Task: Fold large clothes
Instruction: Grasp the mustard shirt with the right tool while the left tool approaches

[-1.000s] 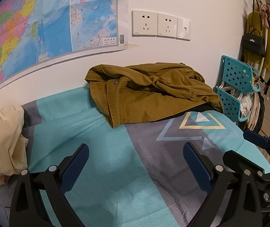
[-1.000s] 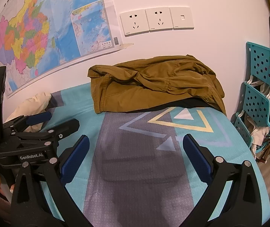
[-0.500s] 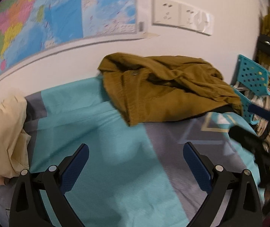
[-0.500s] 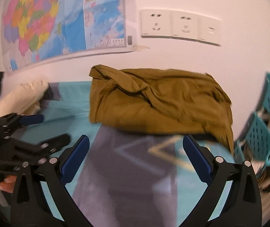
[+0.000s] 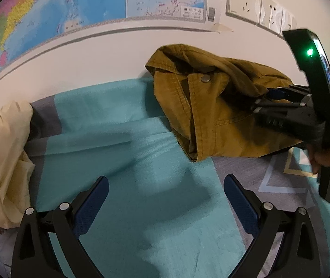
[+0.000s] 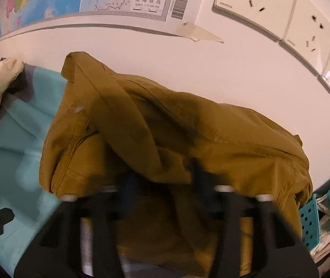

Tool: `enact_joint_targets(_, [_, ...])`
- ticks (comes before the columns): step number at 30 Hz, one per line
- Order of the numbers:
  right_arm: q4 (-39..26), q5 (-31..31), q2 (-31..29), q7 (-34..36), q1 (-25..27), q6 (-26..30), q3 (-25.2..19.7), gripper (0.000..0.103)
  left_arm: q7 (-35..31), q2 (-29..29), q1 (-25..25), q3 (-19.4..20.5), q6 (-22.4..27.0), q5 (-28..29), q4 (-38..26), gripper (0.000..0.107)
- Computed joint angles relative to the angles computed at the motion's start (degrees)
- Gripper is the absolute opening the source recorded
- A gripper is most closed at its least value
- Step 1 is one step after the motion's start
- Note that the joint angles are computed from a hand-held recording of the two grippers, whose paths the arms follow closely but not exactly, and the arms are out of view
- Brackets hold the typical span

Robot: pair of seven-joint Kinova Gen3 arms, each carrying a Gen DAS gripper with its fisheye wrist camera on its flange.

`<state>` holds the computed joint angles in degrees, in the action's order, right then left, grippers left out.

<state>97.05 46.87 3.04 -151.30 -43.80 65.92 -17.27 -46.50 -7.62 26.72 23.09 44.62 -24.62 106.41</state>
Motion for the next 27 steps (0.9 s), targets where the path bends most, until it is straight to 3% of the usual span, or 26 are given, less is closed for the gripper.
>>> enact_joint_targets(1, [0.53,-0.87,-1.7,0.99,0.83,-1.11,-0.37,0.012,0.0,0.39,-0.04,0.02,0.09,-0.1,-0.12,0.096])
enact_joint_targets(5, [2.99,3.21,-9.06,-1.32,1.95,-0.83,-3.92,0.016,-0.83,1.24,0.03,-0.97,-0.79,0.44,-0.06,0.096])
enact_joint_targets(6, [3.12,3.4,-10.42,-1.27,2.35,-0.6,-4.43,0.022,-1.09,1.42,0.1,-1.21,-0.94,0.66,-0.1,0.096])
enact_joint_targets(8, [2.51,0.98,-11.04,1.47,2.9,-0.66,-3.85,0.064,-1.3,2.01,0.26,-1.49,-0.99,0.68,-0.26,0.096])
enact_joint_targets(10, [1.2,-0.72,-9.07,5.77,4.61,-0.26,-4.96,0.075,-1.87,2.41,0.59,-1.88,-0.72,1.11,-0.56,0.096])
enact_joint_targets(12, [-0.37,-0.3,-5.73,9.15,4.47,1.27,-5.96,0.075,-2.47,2.28,0.66,-2.59,-1.39,1.64,-0.25,0.096])
enact_joint_targets(15, [-1.03,4.35,-1.38,8.79,1.85,2.26,-4.46,0.072,-3.09,2.31,0.48,-3.1,-1.51,2.36,-0.09,0.096])
enact_joint_targets(16, [-0.81,4.6,-1.22,8.28,1.87,1.37,-4.01,0.064,-3.47,2.51,0.39,-3.34,-1.78,2.82,-0.09,0.096])
enact_joint_targets(17, [-1.18,4.07,-1.32,8.56,1.83,0.52,-2.94,0.04,-3.62,2.7,0.34,-3.43,-1.82,3.05,-0.16,0.096])
enact_joint_targets(19, [-1.48,0.98,-3.11,10.51,2.8,-2.96,-1.21,0.008,-4.95,3.04,0.2,-4.1,-2.59,4.03,-0.07,0.096])
enact_joint_targets(23, [-2.85,-1.02,-10.22,11.94,5.08,-4.99,-1.11,0.005,-8.63,3.06,-0.23,-5.58,-4.3,6.98,0.41,0.096])
enact_joint_targets(27, [-7.6,-4.01,-16.54,13.84,9.25,-3.25,-1.38,0.004,-15.45,2.69,-0.72,-6.95,-8.56,11.3,1.5,0.096])
